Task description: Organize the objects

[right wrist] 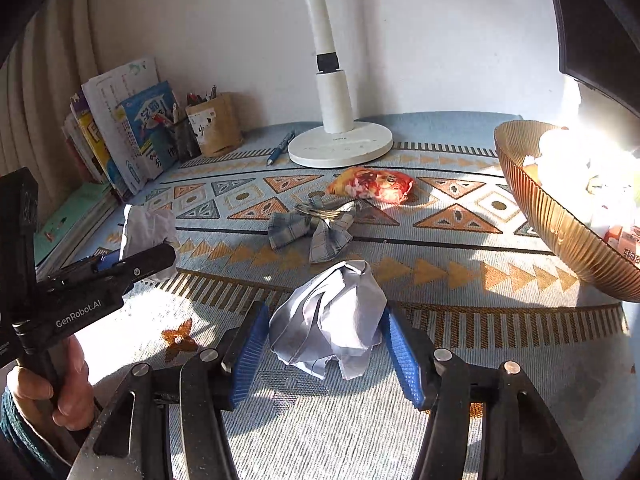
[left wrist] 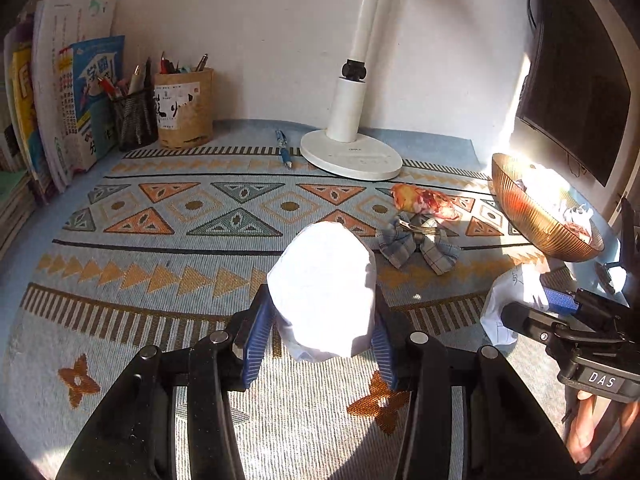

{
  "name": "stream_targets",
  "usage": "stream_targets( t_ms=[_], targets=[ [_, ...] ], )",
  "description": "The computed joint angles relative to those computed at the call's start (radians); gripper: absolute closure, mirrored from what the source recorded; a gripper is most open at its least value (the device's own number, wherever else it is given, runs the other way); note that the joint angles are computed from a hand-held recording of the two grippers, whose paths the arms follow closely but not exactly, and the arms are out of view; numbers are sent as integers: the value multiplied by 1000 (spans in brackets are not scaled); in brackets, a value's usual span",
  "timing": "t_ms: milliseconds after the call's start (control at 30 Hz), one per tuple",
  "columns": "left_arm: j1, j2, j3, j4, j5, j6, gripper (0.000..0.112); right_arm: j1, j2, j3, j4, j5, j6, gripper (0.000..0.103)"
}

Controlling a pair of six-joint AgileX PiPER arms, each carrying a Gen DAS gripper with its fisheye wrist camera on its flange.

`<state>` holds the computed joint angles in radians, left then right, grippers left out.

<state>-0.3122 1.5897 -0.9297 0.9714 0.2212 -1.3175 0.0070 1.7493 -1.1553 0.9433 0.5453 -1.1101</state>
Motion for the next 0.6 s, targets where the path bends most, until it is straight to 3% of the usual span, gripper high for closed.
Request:
stream_targets(
  t_ms=[33, 100, 133, 267, 500, 600],
  targets=[
    [7, -5, 10, 29, -15, -36, 68, -4, -10, 11, 23, 1, -24, 45],
    [4, -1, 8, 27, 5, -53, 68, -3, -33, 43, 76, -35, -74, 25],
    [-4, 0, 7, 51, 23, -83, 68, 0, -41, 53, 83, -54, -80, 23],
    [-38, -3, 9, 183, 109, -247, 66, 13, -39, 50, 42, -62, -47, 23],
    [-30, 5, 0, 128, 106, -197, 66, 36, 8, -18, -150, -93, 208, 23],
    [-29, 16, -15, 74, 109, -132, 66, 35, 8, -26, -132, -84, 197, 23]
  ],
)
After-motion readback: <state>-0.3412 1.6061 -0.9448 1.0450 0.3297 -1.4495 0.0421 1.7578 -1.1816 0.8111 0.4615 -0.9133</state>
